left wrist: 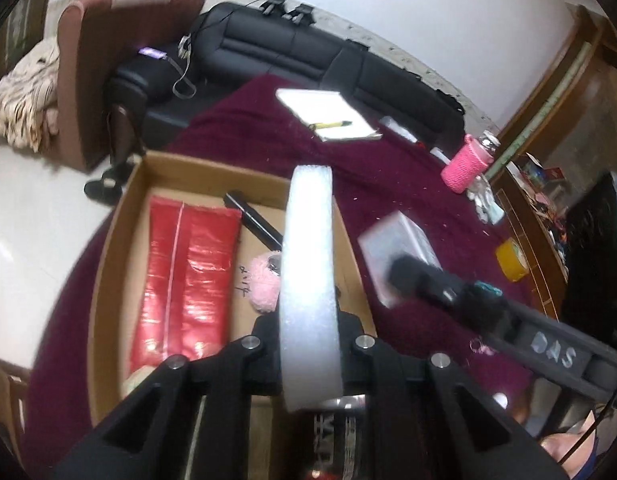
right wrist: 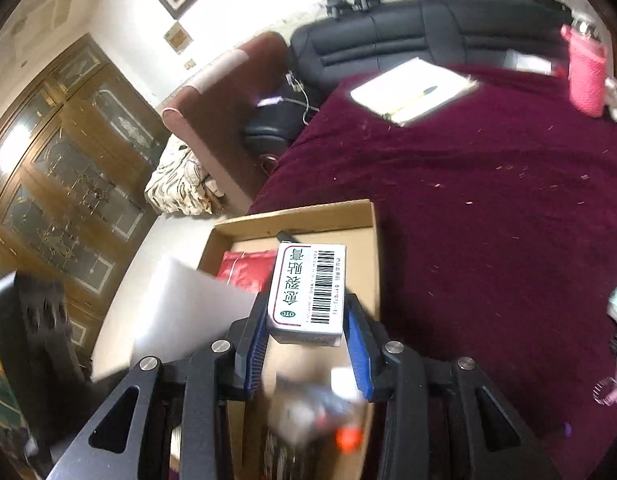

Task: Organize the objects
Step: 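Carry the foam block into the tray with left gripper while right gripper places the barcode box there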

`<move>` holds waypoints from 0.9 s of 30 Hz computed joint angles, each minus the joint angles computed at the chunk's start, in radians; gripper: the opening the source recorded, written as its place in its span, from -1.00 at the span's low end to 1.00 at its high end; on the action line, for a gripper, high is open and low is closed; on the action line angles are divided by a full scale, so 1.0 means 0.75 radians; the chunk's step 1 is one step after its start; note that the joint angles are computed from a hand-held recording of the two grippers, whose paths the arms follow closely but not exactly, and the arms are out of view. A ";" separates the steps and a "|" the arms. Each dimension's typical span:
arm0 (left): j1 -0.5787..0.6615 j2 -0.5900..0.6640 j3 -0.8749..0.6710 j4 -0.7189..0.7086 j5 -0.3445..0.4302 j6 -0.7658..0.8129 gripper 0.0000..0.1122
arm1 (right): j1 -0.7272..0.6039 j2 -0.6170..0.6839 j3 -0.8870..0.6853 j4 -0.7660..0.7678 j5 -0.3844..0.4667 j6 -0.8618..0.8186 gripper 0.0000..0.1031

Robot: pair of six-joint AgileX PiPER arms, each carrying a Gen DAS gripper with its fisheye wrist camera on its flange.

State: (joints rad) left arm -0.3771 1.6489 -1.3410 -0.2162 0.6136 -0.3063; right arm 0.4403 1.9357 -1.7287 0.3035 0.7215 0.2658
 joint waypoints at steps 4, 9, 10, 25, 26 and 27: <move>0.030 0.092 -0.045 -0.101 0.009 0.012 -0.76 | -0.021 0.155 -0.183 0.011 0.053 0.023 -0.22; 0.033 0.151 -0.075 -0.126 0.020 0.001 -0.76 | -0.038 0.295 -0.376 -0.028 0.129 0.063 -0.22; 0.037 0.161 -0.082 -0.132 0.022 0.001 -0.76 | -0.037 0.319 -0.413 -0.038 0.149 0.067 -0.22; 0.057 0.203 -0.054 -0.278 -0.043 0.132 -0.59 | -0.052 0.442 -0.547 -0.025 0.233 0.044 -0.18; 0.060 0.198 -0.047 -0.293 -0.050 0.142 -0.45 | -0.051 0.435 -0.537 -0.023 0.228 0.046 -0.17; 0.059 0.195 -0.045 -0.291 -0.056 0.136 -0.37 | -0.050 0.421 -0.517 -0.028 0.218 0.050 -0.11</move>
